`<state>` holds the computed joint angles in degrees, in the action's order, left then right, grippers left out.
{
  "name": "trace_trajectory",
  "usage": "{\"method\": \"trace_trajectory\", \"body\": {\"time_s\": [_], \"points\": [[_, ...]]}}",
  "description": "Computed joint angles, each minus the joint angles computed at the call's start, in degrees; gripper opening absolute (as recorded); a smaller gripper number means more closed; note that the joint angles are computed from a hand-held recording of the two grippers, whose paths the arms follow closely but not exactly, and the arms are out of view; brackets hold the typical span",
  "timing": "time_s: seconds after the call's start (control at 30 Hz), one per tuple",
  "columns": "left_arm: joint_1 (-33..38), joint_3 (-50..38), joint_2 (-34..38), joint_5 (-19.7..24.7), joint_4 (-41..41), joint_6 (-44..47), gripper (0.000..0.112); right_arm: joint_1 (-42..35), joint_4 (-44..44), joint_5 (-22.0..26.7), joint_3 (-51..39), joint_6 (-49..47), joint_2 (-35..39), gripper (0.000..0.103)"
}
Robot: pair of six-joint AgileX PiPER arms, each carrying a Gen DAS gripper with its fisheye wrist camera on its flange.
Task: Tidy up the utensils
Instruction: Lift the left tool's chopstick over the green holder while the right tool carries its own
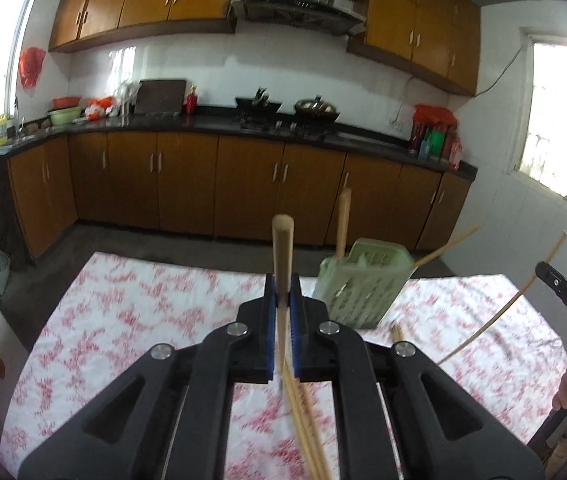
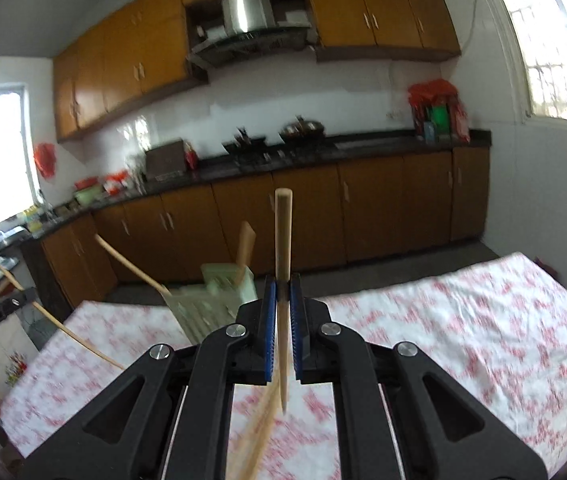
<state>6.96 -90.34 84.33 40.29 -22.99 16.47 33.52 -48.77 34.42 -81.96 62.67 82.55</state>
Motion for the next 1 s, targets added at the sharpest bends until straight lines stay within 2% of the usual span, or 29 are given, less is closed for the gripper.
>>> {"method": "trace_trajectory", "body": {"time_s": [0.17,0.37,0.47,0.57,0.73,0.83,0.9,1.0], "points": [[-2.67,-7.53,1.34,1.23,0.29,-2.29,0.008,1.79,-1.99,-1.11,-7.91,-1.72,2.42,0.008],[-7.88,-20.44,7.31,0.69,6.51,-9.82,0.008,2.37,-9.49,-3.37,-16.79,3.32,8.27,0.008],[-10.24,-29.05,12.25,0.62,10.38,-14.28,0.008,1.99,-15.4,-4.19,-19.99,7.87,11.7,0.008],[-12.49,-38.04,18.15,1.0,15.33,-18.99,0.008,0.14,-16.5,-6.12,-22.58,9.85,15.04,0.008],[-14.68,-57.86,31.59,6.12,20.95,-25.06,0.008,-2.22,-14.63,-7.83,-26.66,9.29,19.56,0.008],[-15.69,-62.39,36.23,5.88,23.65,-26.99,0.008,-2.57,-15.3,-8.72,-26.51,10.58,20.78,0.008],[-16.09,-60.39,37.02,3.24,24.28,-27.56,0.008,-2.79,-15.27,-9.5,-25.22,11.14,21.13,0.008],[-16.25,-59.72,38.57,2.72,23.27,-26.95,0.008,-2.72,-14.27,-9.78,-24.07,10.32,21.64,0.008]]}}
